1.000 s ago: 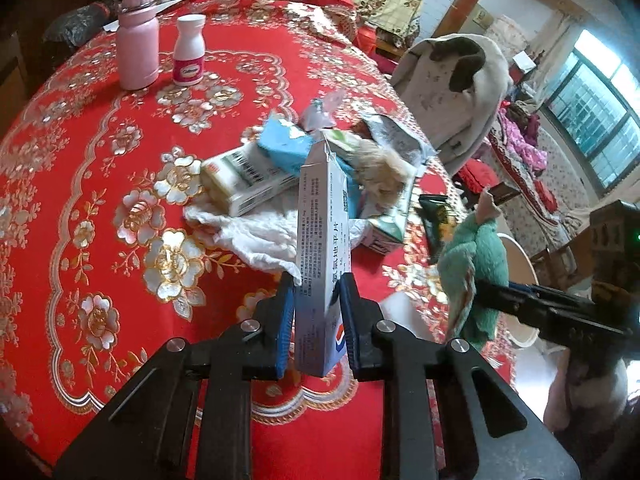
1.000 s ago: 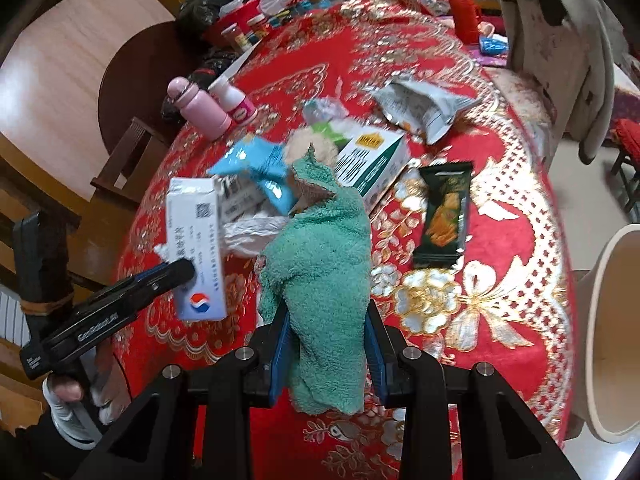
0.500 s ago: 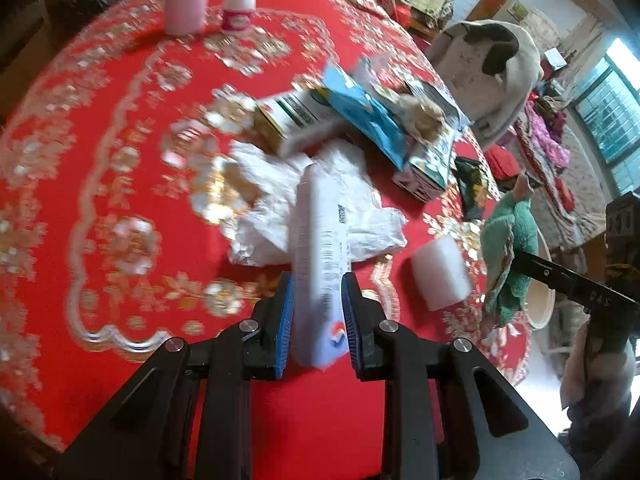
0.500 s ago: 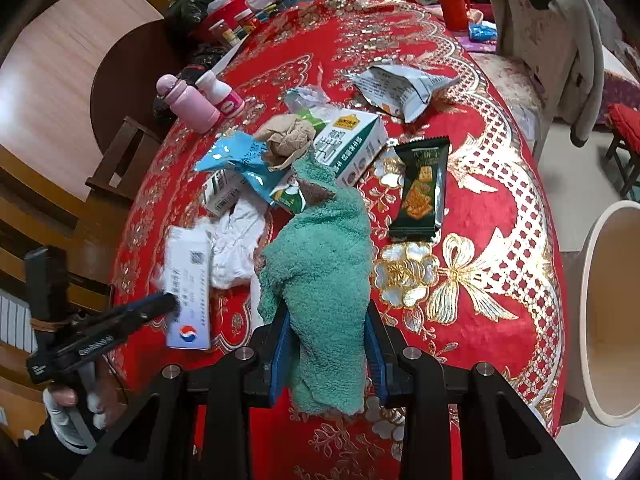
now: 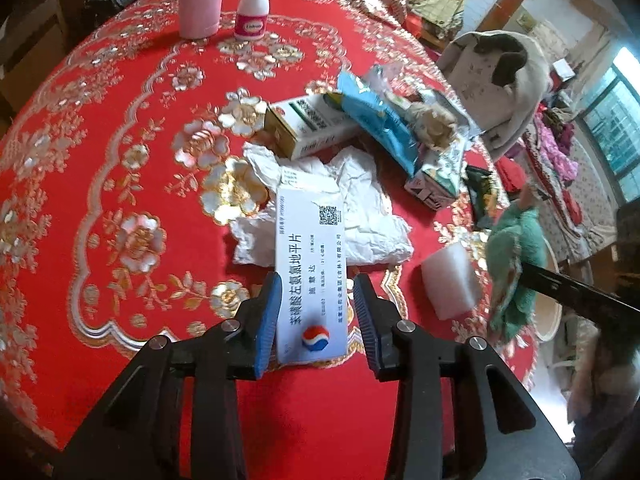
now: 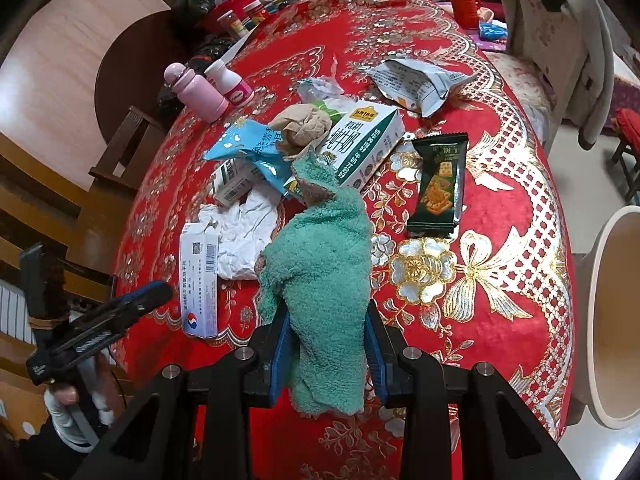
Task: Collect trash
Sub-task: 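Grasp the white medicine box with the left gripper while the right gripper holds the towel, then carry the box and towel to the beige bucket and open both grippers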
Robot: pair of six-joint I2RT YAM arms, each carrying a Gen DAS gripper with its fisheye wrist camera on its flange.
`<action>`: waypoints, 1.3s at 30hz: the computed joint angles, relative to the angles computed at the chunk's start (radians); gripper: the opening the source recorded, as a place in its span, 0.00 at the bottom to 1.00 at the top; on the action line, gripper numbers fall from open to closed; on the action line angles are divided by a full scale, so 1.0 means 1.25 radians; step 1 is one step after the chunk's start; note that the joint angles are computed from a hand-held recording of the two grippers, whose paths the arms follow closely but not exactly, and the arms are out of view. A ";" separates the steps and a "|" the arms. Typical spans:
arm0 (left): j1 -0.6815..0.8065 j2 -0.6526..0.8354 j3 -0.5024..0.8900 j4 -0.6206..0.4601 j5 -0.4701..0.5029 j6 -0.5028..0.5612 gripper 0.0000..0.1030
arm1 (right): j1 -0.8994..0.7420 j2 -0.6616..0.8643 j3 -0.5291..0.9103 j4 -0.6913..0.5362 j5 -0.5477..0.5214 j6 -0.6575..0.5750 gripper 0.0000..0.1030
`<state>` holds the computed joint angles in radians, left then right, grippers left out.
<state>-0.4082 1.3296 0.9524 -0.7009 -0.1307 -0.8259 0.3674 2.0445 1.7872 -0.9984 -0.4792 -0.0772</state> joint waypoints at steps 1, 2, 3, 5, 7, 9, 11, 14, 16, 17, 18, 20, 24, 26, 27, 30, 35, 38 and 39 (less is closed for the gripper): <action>-0.007 0.021 0.005 0.003 -0.014 -0.005 0.35 | 0.001 -0.002 -0.001 -0.001 0.001 -0.002 0.32; -0.012 0.039 0.011 0.006 -0.027 -0.009 0.35 | 0.002 -0.004 -0.001 -0.003 0.004 -0.005 0.32; -0.015 0.051 0.014 0.011 -0.035 -0.009 0.35 | 0.002 -0.006 -0.004 -0.003 0.006 -0.007 0.32; -0.030 0.084 0.031 0.002 -0.082 -0.008 0.36 | 0.002 -0.008 -0.006 -0.004 0.009 -0.010 0.32; -0.041 0.117 0.053 -0.019 -0.124 0.000 0.39 | -0.001 -0.007 -0.006 -0.007 0.009 -0.011 0.32; -0.048 0.136 0.066 -0.027 -0.145 0.009 0.40 | -0.005 -0.004 -0.007 -0.009 0.008 -0.013 0.32; -0.051 0.139 0.069 -0.030 -0.155 0.015 0.40 | -0.008 -0.001 -0.005 -0.010 0.006 -0.014 0.32; -0.050 0.135 0.060 -0.023 -0.157 0.027 0.40 | -0.010 0.004 0.002 -0.014 0.001 -0.014 0.32; -0.047 0.126 0.061 -0.031 -0.144 0.020 0.40 | -0.009 0.006 0.007 -0.017 0.000 -0.018 0.32; -0.039 0.113 0.053 -0.021 -0.125 0.023 0.40 | -0.009 0.008 0.010 -0.019 -0.001 -0.020 0.32; -0.035 0.098 0.043 -0.010 -0.107 0.020 0.40 | -0.009 0.009 0.010 -0.019 -0.002 -0.020 0.32; -0.022 0.076 0.024 0.002 -0.077 0.004 0.40 | -0.009 0.014 0.014 -0.021 -0.004 -0.021 0.32; -0.015 0.066 0.002 0.004 -0.065 -0.022 0.45 | -0.009 0.025 0.022 -0.027 -0.005 -0.021 0.32; -0.013 0.075 0.000 0.008 -0.053 -0.023 0.45 | -0.009 0.030 0.027 -0.030 -0.005 -0.021 0.32; -0.014 0.079 0.000 0.012 -0.051 -0.024 0.45 | -0.009 0.033 0.032 -0.031 -0.005 -0.021 0.32; -0.019 0.086 0.003 0.023 -0.057 -0.024 0.45 | -0.006 0.038 0.037 -0.034 -0.005 -0.022 0.32; -0.018 0.061 -0.003 0.029 -0.033 -0.019 0.42 | -0.005 0.036 0.037 -0.034 -0.010 -0.026 0.32; -0.014 0.019 0.012 0.011 -0.007 -0.020 0.42 | -0.014 0.028 0.036 -0.030 -0.020 -0.023 0.32; -0.015 0.013 0.028 0.004 -0.005 -0.015 0.42 | -0.020 0.024 0.038 -0.030 -0.022 -0.023 0.32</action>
<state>-0.4272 1.3462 0.9871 -0.6961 -0.1372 -0.8445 0.3430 2.0751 1.8353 -1.0361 -0.5073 -0.1058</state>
